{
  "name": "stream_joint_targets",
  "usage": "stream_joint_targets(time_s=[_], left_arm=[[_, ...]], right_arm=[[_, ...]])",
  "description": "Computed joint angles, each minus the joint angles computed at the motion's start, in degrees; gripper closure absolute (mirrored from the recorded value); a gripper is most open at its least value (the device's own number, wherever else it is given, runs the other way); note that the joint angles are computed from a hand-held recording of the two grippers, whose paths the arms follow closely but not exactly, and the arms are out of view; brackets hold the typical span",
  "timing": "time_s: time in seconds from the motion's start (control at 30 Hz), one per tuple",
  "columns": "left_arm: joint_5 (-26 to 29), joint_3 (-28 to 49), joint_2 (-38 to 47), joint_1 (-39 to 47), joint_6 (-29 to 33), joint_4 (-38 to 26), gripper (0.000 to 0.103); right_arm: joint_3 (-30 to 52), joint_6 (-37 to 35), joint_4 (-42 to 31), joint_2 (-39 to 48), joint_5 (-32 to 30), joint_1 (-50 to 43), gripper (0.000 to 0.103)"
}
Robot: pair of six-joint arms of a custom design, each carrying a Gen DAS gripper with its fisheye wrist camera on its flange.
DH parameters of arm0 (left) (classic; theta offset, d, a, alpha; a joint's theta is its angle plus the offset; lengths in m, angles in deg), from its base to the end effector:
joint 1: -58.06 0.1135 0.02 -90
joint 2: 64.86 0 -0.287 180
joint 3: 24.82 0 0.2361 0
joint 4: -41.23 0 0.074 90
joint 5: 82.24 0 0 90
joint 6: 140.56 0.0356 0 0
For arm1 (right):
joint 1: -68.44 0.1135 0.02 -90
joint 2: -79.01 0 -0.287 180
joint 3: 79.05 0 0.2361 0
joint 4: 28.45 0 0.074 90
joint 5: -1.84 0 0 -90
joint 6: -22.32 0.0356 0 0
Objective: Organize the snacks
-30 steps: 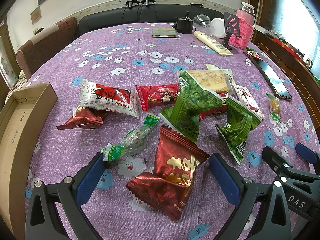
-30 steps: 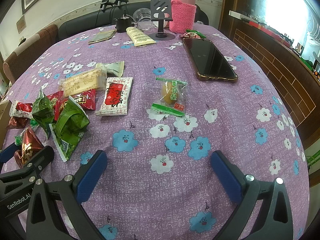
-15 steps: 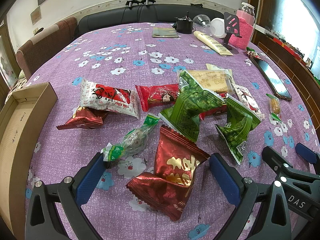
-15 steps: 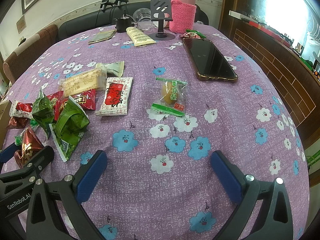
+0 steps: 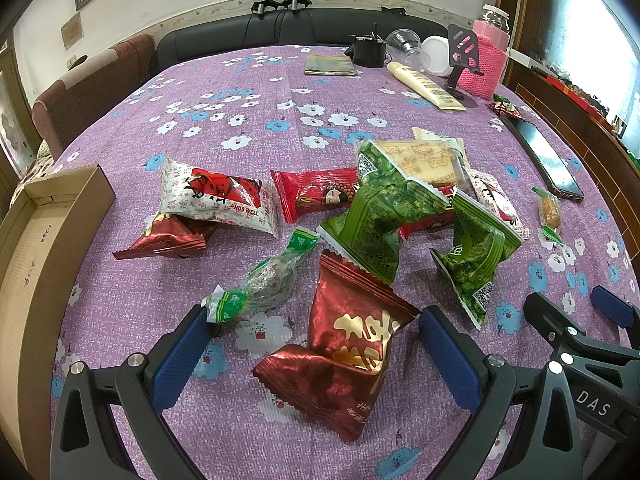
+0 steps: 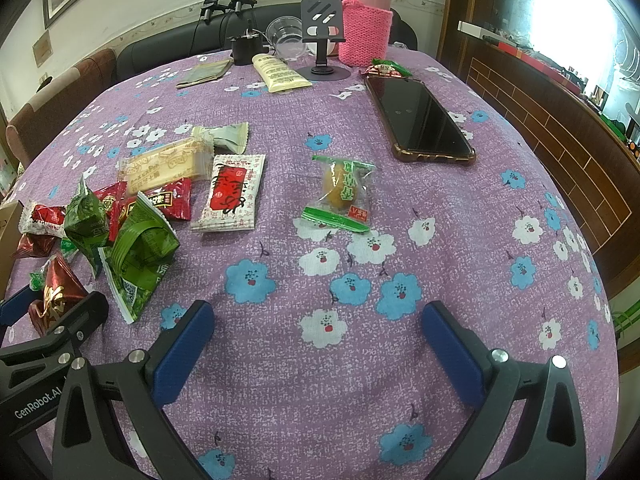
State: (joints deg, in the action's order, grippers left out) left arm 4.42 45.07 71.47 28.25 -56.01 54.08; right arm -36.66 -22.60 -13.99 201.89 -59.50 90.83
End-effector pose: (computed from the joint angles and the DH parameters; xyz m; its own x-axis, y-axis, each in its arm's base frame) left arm 0.3368 -0.1906 0.0071 -0.7394 0.3144 -0.5953 0.3978 0.9174 -0.0097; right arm 0.2447 0.0823 0.0255 -0.7057 0.3813 -0.5972 0.4894 0.8718 -0.0218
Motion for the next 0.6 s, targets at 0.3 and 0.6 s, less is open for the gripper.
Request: stream_joint_targets(time_s=[0.3, 0.6], left_arm=[[-0.3, 0.0, 0.0, -0.1, -0.5, -0.1, 0.0], [0.7, 2.6, 0.5, 0.0, 0.8, -3.6, 0.0]], right_arm=[[0.2, 0.6, -0.2, 0.1, 0.1, 0.0, 0.0], [0.8, 0.5, -2.1, -0.5, -1.1, -0.6, 0.0]])
